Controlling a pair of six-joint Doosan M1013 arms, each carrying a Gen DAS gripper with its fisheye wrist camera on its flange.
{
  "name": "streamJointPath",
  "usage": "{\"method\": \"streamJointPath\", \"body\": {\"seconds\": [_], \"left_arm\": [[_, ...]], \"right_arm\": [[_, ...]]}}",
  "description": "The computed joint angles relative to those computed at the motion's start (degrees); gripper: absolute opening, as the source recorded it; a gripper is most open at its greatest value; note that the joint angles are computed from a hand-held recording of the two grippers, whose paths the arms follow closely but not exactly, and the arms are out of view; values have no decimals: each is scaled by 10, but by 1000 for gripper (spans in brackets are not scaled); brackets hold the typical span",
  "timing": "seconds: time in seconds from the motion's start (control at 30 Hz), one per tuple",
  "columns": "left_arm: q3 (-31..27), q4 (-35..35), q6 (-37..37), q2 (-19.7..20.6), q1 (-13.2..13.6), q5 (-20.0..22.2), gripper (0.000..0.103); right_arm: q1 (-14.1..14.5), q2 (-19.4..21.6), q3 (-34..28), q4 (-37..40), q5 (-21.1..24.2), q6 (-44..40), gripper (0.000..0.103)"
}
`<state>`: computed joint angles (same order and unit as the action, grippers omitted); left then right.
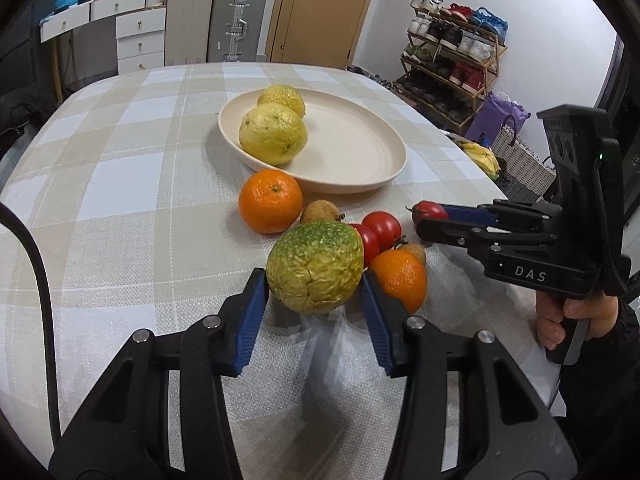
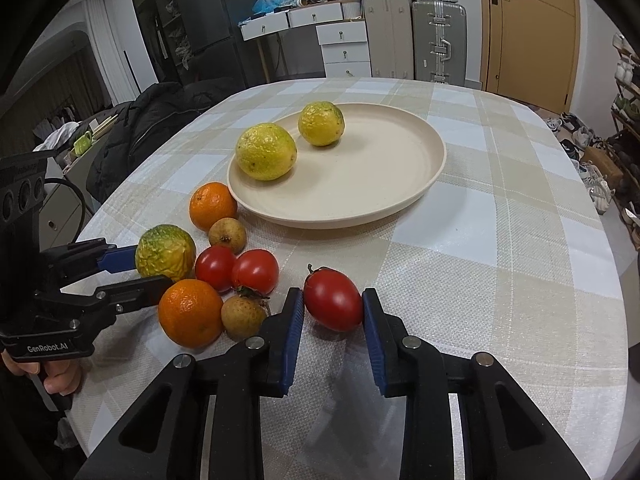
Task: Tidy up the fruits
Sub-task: 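Lift the red tomato with the right gripper and carry it onto the plate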
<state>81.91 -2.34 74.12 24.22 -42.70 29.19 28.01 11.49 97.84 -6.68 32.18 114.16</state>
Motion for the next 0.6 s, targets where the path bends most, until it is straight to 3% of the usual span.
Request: {"method": "streamJointPath", "body": {"seconds": [0.6], "left_arm": [[20, 99, -106, -15, -4, -56, 44]], "right_arm": [[4, -19, 18, -42, -68, 48, 30]]}}
